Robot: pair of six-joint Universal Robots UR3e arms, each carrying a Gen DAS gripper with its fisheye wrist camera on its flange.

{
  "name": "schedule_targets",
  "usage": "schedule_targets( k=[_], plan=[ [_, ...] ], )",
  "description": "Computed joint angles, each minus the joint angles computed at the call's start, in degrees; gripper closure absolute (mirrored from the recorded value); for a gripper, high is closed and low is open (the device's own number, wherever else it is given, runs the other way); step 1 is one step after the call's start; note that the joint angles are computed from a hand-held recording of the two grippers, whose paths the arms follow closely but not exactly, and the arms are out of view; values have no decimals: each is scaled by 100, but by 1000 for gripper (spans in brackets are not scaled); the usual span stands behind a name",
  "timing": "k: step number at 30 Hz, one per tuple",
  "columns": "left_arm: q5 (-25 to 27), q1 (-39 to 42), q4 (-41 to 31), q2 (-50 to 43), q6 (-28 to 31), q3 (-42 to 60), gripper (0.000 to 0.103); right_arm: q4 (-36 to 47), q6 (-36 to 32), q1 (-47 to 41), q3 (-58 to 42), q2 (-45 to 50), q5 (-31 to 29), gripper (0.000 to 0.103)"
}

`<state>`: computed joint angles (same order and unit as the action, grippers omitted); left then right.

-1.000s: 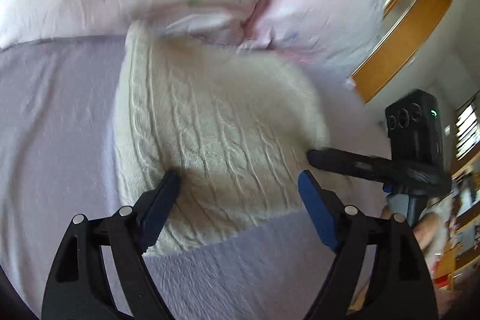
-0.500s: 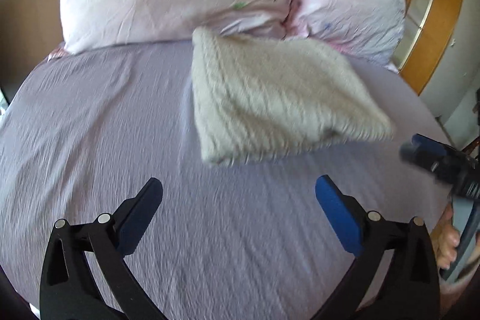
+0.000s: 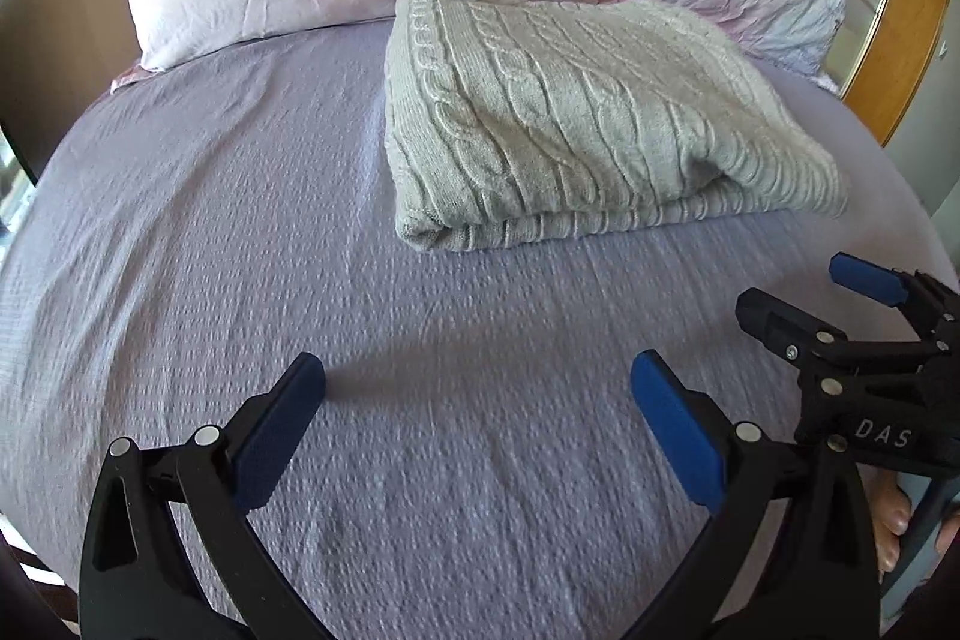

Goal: Fold small clothes

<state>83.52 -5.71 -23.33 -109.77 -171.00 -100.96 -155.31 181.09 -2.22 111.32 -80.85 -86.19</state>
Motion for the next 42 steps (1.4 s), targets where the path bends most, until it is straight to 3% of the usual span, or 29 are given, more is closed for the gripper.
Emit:
schedule_targets(
  k=[2, 42],
  plan=[
    [211, -108, -6, -65, -15, 70, 1, -14, 17, 122, 47, -27, -254, 2],
    [261, -123, -126, -96, -38, 166, 1, 156, 12, 95, -89, 25, -251, 2]
  ],
)
